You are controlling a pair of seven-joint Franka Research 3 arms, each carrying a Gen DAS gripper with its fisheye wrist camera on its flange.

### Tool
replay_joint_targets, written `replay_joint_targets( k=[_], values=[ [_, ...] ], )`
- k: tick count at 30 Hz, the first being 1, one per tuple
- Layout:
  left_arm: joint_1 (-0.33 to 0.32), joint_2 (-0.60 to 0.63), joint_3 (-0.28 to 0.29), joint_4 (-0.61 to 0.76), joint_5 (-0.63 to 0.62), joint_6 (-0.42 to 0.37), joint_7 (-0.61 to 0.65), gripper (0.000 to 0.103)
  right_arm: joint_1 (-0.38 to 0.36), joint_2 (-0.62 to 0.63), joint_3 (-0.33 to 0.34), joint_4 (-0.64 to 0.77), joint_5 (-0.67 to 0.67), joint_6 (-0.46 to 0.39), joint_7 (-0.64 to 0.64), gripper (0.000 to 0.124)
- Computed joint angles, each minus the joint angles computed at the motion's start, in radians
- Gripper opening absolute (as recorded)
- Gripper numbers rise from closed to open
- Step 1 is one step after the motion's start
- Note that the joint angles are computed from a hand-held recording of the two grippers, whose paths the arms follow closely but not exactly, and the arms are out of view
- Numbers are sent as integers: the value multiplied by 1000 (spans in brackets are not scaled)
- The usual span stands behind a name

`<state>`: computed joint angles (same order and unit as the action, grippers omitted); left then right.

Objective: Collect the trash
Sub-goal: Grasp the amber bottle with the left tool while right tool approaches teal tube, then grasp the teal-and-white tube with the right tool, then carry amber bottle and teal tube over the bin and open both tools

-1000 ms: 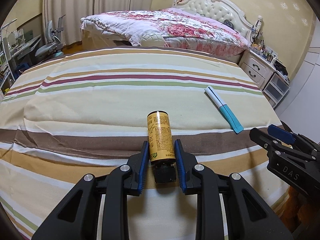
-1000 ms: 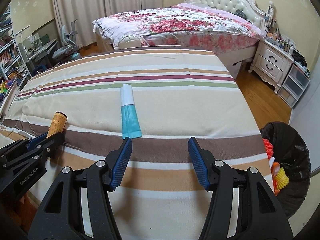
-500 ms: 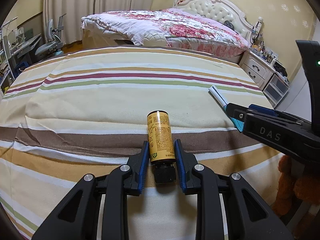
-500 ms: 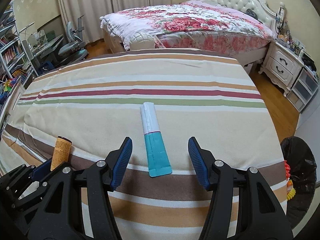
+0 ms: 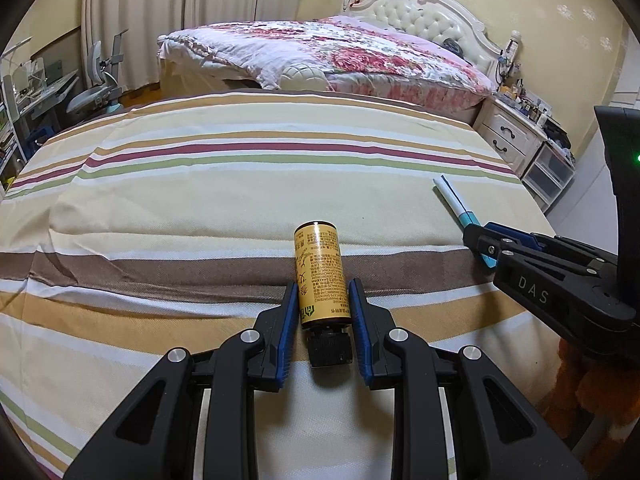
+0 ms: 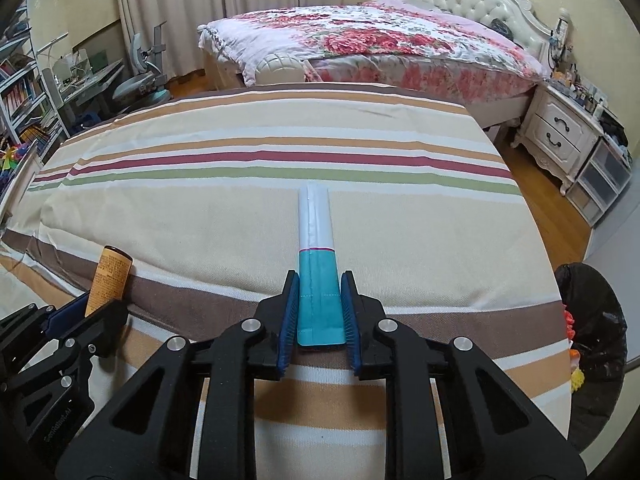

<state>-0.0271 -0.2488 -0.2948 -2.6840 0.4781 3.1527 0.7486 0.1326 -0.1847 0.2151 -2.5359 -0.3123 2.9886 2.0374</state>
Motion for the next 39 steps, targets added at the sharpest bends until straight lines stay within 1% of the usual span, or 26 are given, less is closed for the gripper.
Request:
replay_joint_targets(
  k=[6,11,17,23,31,33,39],
  values=[
    [-28,0,9,-2,-13,3,11,27,13,-58,-12,-55,63,17,-40,21],
    [-16,-10,-23,-3,0,9,1,27,24,-108,-22,-105,150,27,-103,21],
    [-43,-13,-33,-1,-1,11,2,27,13,-170,-16,-165,230,32,-158,21],
    [-71,-13,-40,9,-2,16,11,27,-10,-253,-7,-230,288,35,-187,21],
    [-106,5,-65,47,3,25,23,27,-75,-386,0,-317,331,22,-205,21],
    [-98,14,-90,67,18,25,19,27,-98,-423,-3,-341,338,15,-210,21],
    [-74,64,-166,145,91,24,-24,27,-212,-522,-12,-399,340,-11,-212,21]
  ],
)
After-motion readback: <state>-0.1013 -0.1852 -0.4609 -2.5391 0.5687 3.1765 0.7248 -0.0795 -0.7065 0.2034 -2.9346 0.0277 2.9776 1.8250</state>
